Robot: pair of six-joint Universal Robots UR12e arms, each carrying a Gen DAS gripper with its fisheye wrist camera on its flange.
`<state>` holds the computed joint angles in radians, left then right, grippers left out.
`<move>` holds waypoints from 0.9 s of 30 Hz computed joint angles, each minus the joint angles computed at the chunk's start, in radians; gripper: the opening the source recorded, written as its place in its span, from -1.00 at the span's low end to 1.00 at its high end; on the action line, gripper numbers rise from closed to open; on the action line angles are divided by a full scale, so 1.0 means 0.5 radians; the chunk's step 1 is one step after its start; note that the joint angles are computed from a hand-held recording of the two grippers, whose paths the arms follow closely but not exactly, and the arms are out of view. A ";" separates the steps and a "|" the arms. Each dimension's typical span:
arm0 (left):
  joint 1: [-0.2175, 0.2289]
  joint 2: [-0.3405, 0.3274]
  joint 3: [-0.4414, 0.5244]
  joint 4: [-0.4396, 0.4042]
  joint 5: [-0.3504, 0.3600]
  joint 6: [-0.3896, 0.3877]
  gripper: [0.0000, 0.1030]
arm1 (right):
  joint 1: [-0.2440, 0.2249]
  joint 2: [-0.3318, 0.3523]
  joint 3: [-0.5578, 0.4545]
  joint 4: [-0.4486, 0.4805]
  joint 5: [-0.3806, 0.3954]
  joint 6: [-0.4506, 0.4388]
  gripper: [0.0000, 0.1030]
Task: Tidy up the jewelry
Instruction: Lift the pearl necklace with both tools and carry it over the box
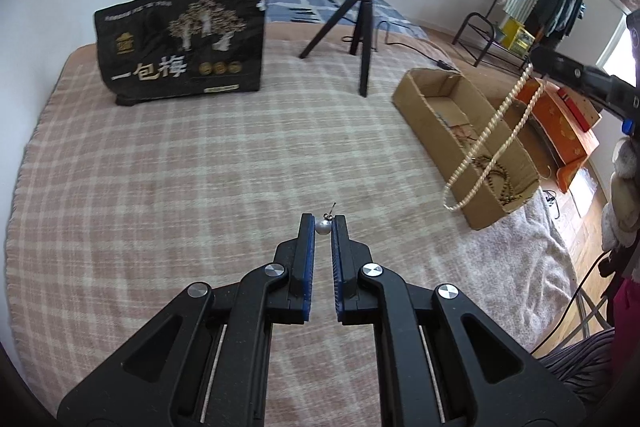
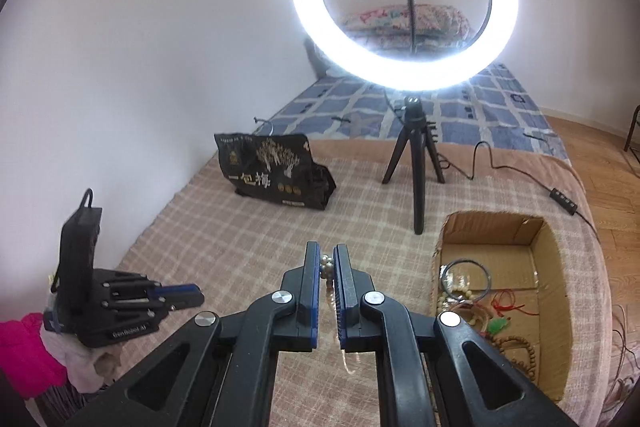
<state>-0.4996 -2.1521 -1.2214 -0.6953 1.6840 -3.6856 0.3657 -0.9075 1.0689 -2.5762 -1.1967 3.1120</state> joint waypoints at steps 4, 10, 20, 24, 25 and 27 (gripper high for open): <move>-0.024 -0.049 0.081 -0.004 -0.021 0.050 -0.88 | -0.028 -0.035 0.039 -0.082 -0.019 0.044 -0.92; -0.051 -0.130 0.213 -0.021 -0.052 0.110 -0.88 | -0.074 -0.070 0.077 -0.177 -0.082 0.121 -0.92; -0.092 -0.283 0.466 -0.059 -0.113 0.199 -0.88 | -0.147 -0.114 0.150 -0.228 -0.207 0.225 -0.92; -0.107 -0.363 0.599 -0.091 -0.143 0.233 -0.88 | -0.169 -0.130 0.184 -0.216 -0.246 0.238 -0.92; -0.110 -0.383 0.632 -0.101 -0.148 0.238 -0.88 | -0.174 -0.134 0.193 -0.212 -0.255 0.241 -0.92; -0.117 -0.430 0.709 -0.126 -0.167 0.246 -0.88 | -0.182 -0.138 0.203 -0.208 -0.272 0.245 -0.92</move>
